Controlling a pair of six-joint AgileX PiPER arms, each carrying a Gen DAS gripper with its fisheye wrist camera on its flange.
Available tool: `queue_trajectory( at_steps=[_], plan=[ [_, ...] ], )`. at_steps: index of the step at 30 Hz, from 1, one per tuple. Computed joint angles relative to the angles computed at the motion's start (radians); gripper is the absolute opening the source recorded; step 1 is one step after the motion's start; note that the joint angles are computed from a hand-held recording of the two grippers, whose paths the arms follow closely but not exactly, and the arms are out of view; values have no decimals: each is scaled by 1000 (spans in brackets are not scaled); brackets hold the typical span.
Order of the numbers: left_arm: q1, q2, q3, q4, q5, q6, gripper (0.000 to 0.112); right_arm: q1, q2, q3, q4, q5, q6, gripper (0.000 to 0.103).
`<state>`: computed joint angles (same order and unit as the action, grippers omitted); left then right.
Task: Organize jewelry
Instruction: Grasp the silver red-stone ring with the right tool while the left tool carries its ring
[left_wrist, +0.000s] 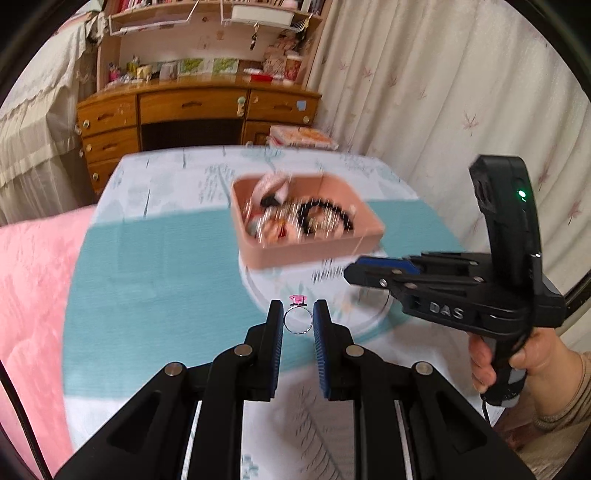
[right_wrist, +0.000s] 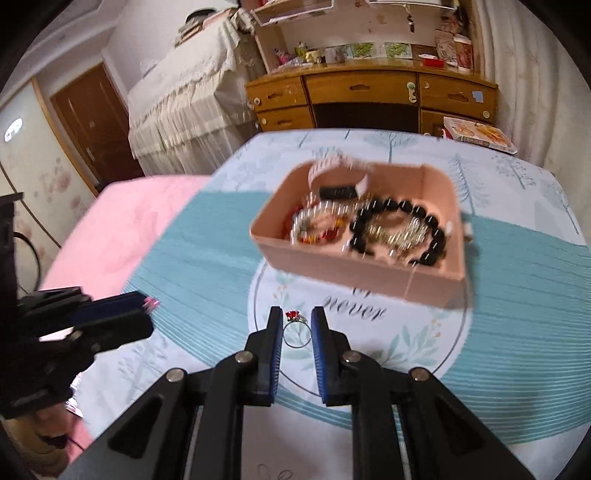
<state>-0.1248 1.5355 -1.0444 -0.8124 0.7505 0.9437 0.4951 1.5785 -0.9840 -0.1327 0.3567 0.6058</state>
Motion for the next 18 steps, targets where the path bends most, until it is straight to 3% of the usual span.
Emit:
queue_trajectory(
  at_steps=[3, 13, 15, 16, 17, 18],
  plan=[
    [-29, 46, -123, 39, 32, -74, 14, -57, -28, -60, 93, 45, -101, 15],
    [-174, 300, -531, 245, 51, -381, 14, -177, 46, -244, 65, 132, -97, 16],
    [-200, 322, -549, 284, 20, -415, 22, -203, 85, -264, 141, 147, -155, 16],
    [-213, 328, -549, 305, 0, -429, 36, -214, 92, -264, 175, 149, -182, 17],
    [-223, 329, -545, 320, -19, -437, 58, -223, 100, -262, 203, 145, -204, 21],
    [-231, 325, -537, 334, -38, -447, 69, -228, 105, -255, 219, 137, -211, 27]
  ],
)
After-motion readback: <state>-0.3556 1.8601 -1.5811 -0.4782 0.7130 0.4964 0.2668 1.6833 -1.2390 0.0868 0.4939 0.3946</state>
